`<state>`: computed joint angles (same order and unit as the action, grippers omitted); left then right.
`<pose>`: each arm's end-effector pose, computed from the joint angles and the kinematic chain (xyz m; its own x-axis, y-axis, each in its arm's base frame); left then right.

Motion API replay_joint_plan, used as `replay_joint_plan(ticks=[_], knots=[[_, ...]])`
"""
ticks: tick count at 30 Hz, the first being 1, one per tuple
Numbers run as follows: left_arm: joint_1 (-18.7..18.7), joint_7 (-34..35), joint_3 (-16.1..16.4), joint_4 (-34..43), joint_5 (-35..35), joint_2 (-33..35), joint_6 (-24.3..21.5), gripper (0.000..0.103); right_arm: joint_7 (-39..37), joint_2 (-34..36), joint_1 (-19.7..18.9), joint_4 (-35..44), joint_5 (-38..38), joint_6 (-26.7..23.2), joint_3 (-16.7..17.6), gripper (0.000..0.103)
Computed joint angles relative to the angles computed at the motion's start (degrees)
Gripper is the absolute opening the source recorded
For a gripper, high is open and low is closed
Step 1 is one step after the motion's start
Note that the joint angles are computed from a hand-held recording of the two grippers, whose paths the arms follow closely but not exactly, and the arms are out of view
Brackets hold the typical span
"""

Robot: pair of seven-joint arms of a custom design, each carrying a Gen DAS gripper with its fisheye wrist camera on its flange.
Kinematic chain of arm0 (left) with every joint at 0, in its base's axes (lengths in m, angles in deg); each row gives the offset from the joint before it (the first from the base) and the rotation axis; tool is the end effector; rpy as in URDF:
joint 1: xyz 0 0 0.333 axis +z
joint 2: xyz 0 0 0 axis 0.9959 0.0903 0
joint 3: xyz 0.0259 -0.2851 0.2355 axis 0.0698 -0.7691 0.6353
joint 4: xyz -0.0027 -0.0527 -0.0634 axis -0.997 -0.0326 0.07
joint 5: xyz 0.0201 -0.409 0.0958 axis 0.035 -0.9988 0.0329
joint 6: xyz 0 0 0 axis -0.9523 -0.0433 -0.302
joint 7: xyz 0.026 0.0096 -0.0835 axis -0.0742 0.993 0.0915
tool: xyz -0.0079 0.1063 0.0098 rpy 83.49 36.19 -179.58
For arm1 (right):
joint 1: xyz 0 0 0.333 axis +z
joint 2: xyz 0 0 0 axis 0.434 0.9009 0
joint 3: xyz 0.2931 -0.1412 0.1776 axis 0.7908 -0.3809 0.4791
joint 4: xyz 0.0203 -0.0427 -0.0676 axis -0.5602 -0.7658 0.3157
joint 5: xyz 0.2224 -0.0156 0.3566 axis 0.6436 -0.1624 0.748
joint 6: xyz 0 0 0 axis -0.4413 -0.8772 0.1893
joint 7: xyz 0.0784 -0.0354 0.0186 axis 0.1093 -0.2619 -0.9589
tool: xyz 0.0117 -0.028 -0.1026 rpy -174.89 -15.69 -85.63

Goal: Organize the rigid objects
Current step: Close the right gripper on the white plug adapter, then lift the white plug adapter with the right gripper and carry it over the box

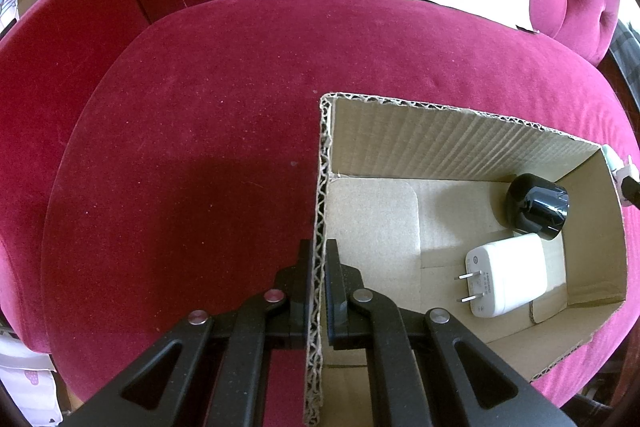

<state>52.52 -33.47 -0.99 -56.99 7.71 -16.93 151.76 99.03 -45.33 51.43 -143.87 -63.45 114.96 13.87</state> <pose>0.6022 -0.4672 0.3280 -0.1032 -0.9942 -0.0303 -0.9115 0.1067 -0.3972 0.5797 0.2502 0.3478 -0.0162 -0.9999 -0.0056 -0.8088 0.0164 -0.5879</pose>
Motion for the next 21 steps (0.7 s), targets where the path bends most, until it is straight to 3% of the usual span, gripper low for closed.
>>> replay_joint_plan(ticks=[8, 21], knots=[[0.0, 0.0, 0.0, 0.0, 0.0, 0.0, 0.0, 0.005, 3.6, -1.3, 0.9, 0.7, -4.4, -0.4, -0.1, 0.037], [0.0, -0.1, 0.0, 0.0, -0.1, 0.0, 0.0, 0.005, 6.0, -2.4, 0.1, 2.3, -8.0, -1.0, 2.7, 0.037]])
